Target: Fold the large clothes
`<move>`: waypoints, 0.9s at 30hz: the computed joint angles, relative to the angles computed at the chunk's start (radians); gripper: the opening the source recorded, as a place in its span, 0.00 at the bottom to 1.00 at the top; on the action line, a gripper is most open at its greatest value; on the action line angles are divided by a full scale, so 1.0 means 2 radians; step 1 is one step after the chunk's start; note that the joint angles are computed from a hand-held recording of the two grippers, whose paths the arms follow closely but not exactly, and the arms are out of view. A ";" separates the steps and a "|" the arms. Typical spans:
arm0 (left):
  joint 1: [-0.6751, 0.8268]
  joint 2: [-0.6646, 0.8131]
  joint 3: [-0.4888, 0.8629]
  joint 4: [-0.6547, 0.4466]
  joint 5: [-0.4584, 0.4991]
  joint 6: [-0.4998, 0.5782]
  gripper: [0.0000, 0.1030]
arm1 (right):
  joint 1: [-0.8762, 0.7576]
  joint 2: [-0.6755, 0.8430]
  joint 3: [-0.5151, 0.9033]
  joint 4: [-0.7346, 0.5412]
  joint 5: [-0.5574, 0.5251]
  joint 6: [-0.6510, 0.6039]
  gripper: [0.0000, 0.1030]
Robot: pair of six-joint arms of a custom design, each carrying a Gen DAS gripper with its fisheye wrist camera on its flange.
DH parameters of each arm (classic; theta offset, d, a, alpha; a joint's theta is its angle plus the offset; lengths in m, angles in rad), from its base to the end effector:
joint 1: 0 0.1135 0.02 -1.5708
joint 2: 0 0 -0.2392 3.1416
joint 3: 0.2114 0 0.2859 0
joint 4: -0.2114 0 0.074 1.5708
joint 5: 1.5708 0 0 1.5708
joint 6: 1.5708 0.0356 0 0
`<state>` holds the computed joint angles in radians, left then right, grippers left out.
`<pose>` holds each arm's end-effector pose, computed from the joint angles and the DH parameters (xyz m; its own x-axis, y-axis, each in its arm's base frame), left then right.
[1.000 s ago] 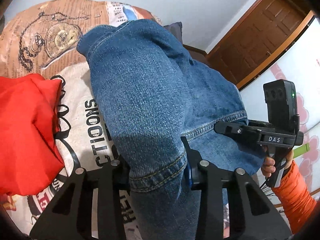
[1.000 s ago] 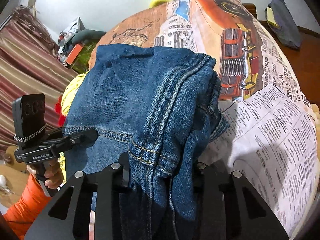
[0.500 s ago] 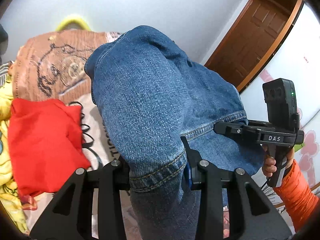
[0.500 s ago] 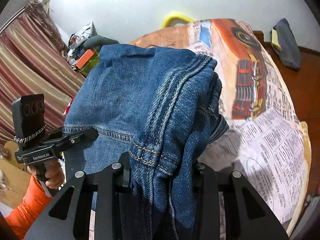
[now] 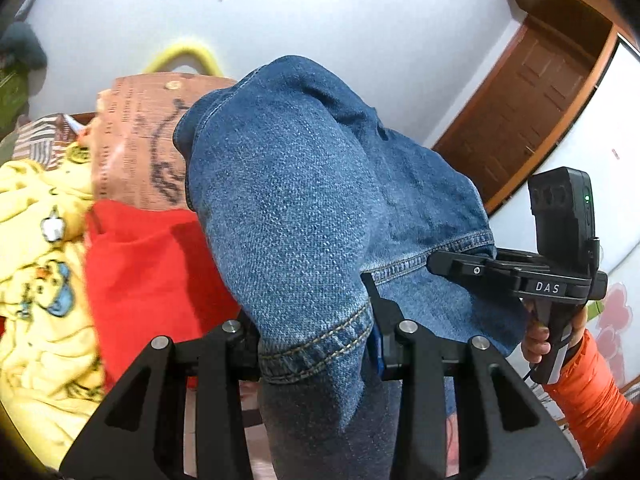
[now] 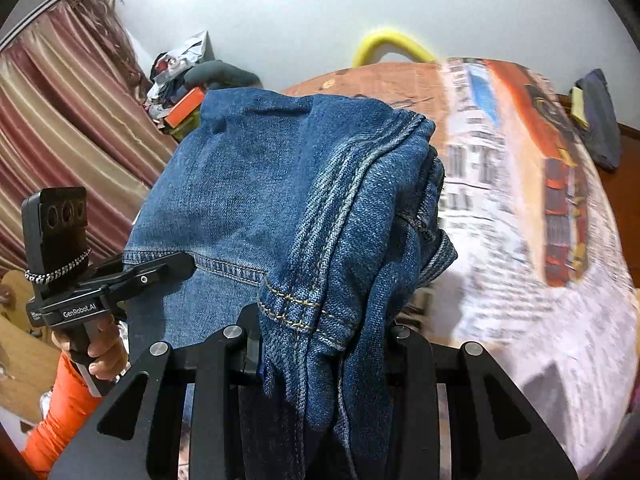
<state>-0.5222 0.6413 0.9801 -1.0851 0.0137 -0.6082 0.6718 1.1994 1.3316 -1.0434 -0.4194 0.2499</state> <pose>0.1319 -0.0765 0.3317 -0.7729 -0.2144 -0.5972 0.0802 0.9006 -0.4271 0.2005 0.1779 0.3485 -0.7882 -0.3382 -0.5142 -0.5871 0.6638 0.4633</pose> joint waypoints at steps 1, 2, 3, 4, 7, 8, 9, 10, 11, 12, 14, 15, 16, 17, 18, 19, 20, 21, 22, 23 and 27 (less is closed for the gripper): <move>0.037 -0.010 -0.004 -0.009 0.024 0.022 0.36 | 0.013 0.018 0.003 0.020 0.002 0.011 0.30; 0.069 -0.018 -0.008 -0.017 0.044 0.042 0.36 | 0.023 0.024 0.006 0.027 0.005 0.018 0.30; 0.106 -0.022 -0.011 -0.024 0.067 0.066 0.36 | 0.034 0.043 0.009 0.045 0.006 0.025 0.30; 0.148 -0.025 -0.015 -0.030 0.093 0.093 0.36 | 0.043 0.057 0.013 0.058 0.008 0.033 0.30; 0.268 -0.021 -0.026 -0.044 0.166 0.169 0.36 | 0.062 0.101 0.035 0.086 0.005 0.050 0.30; 0.294 -0.019 -0.031 -0.044 0.181 0.187 0.36 | 0.066 0.120 0.041 0.098 0.002 0.055 0.30; 0.332 -0.012 -0.038 -0.045 0.203 0.214 0.36 | 0.071 0.136 0.048 0.106 0.001 0.060 0.30; 0.354 -0.003 -0.042 -0.042 0.216 0.231 0.36 | 0.076 0.152 0.054 0.113 0.001 0.064 0.30; 0.383 0.007 -0.049 -0.038 0.233 0.252 0.36 | 0.080 0.165 0.059 0.120 0.002 0.067 0.30; 0.407 0.021 -0.055 -0.033 0.248 0.269 0.36 | 0.082 0.173 0.062 0.125 0.002 0.070 0.30; 0.440 0.048 -0.069 -0.019 0.268 0.289 0.36 | 0.084 0.196 0.066 0.139 -0.001 0.074 0.30; 0.452 0.057 -0.078 -0.011 0.274 0.295 0.36 | 0.084 0.213 0.068 0.147 -0.005 0.076 0.30; 0.460 0.064 -0.084 -0.007 0.278 0.301 0.36 | 0.084 0.224 0.070 0.151 -0.008 0.078 0.30; 0.466 0.069 -0.093 0.002 0.279 0.305 0.36 | 0.083 0.234 0.070 0.157 -0.012 0.078 0.30; 0.469 0.072 -0.104 0.012 0.277 0.308 0.36 | 0.084 0.244 0.075 0.158 -0.013 0.079 0.30; 0.468 0.073 -0.113 0.020 0.273 0.305 0.36 | 0.084 0.253 0.075 0.163 -0.014 0.079 0.30; 0.471 0.075 -0.121 0.027 0.274 0.308 0.36 | 0.085 0.262 0.074 0.167 -0.016 0.079 0.30; 0.474 0.079 -0.133 0.037 0.273 0.309 0.36 | 0.087 0.264 0.075 0.167 -0.015 0.080 0.30; 0.474 0.081 -0.138 0.041 0.272 0.308 0.36 | 0.088 0.272 0.074 0.171 -0.016 0.082 0.30; 0.474 0.084 -0.148 0.049 0.271 0.309 0.36 | 0.090 0.278 0.072 0.174 -0.016 0.083 0.30; 0.480 0.085 -0.175 0.075 0.271 0.313 0.37 | 0.093 0.280 0.058 0.186 -0.022 0.086 0.30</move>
<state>0.4380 0.8114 0.6292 -0.9346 0.5556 0.0177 0.8584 1.7603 1.4474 -0.6705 -0.4635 0.4220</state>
